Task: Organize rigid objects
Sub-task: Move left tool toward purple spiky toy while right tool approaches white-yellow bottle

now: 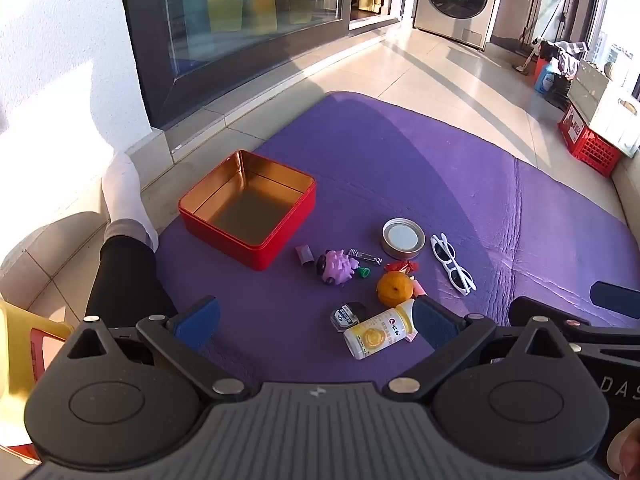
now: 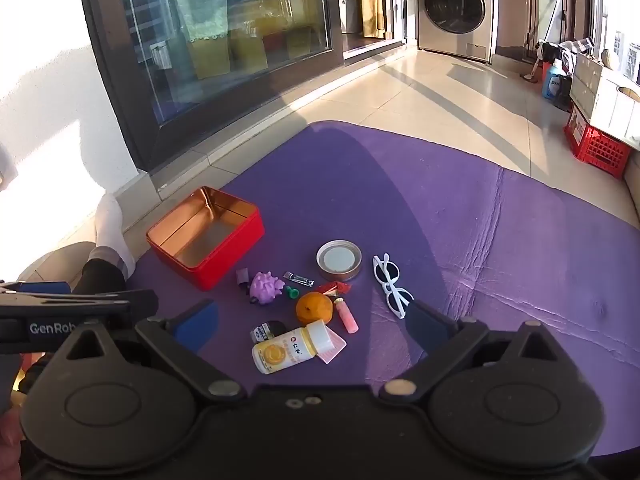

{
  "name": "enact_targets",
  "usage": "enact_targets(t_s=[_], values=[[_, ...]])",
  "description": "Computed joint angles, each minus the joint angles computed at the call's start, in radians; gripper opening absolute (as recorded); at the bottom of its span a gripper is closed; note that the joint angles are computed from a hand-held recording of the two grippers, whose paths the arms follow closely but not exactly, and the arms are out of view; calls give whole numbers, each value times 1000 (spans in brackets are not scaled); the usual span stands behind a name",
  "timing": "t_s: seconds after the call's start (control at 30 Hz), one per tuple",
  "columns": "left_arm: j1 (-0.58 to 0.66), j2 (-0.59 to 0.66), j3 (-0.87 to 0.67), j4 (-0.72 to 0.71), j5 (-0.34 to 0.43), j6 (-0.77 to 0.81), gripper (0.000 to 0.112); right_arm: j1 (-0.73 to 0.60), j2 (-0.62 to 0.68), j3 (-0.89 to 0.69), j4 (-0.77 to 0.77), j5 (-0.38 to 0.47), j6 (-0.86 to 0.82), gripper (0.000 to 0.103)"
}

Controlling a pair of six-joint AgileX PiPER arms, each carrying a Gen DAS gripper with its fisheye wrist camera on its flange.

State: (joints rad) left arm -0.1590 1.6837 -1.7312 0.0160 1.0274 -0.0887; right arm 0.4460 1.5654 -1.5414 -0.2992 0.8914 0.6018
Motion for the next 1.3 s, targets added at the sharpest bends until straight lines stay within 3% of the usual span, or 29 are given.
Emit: enact_targets(t_s=[1.3], values=[[19,3,-5,-45,-21,15,103,-7,12,-8,-11,5,8,100]])
